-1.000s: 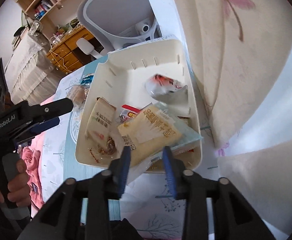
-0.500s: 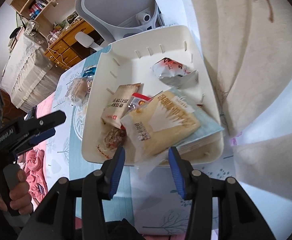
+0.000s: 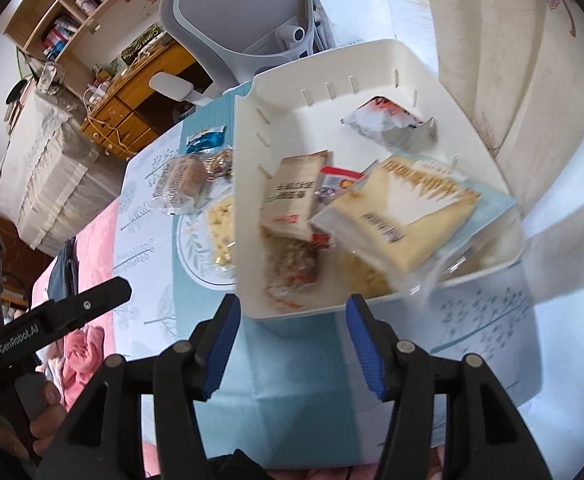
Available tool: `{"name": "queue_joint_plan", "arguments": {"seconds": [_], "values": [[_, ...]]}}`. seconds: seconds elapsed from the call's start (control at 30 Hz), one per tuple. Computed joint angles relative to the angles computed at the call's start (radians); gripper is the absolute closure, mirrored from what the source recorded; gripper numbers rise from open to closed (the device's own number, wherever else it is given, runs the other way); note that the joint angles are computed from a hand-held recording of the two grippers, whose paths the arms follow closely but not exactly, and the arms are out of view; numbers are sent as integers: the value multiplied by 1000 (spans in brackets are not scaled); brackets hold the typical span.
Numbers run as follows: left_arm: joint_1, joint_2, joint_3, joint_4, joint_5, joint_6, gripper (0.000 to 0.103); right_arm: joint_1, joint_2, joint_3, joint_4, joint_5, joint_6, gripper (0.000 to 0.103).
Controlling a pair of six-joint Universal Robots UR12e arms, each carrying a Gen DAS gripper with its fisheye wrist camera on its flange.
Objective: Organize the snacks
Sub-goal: 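Withdraw both tools from the tray toward the remaining snacks, then grasp the clear printed bread bag with the left tool while the right tool grasps the clear puffed snack bag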
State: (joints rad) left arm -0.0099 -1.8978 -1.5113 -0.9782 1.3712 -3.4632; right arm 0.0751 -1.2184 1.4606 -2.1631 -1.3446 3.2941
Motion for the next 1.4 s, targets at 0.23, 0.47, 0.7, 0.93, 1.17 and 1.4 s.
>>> {"name": "queue_joint_plan", "arguments": {"seconds": [0.23,0.47,0.7,0.93,1.17,1.4], "values": [[56,28,-26,-49,3,119,18,63,-17,51,-107,-62,121,48],[99,38,-32,-89,8,229,17,127,-16,86,-259,-183,217,48],[123,-4,6,-138,14,300,15,183,7,87,-331,-306,220,47],[136,-76,77,-157,2,294,15,234,63,59,-393,-420,115,31],[120,-148,158,-148,47,300,15,268,144,-7,-421,-559,55,28],[104,-235,260,-173,60,296,15,274,219,-89,-351,-613,81,27]]}}
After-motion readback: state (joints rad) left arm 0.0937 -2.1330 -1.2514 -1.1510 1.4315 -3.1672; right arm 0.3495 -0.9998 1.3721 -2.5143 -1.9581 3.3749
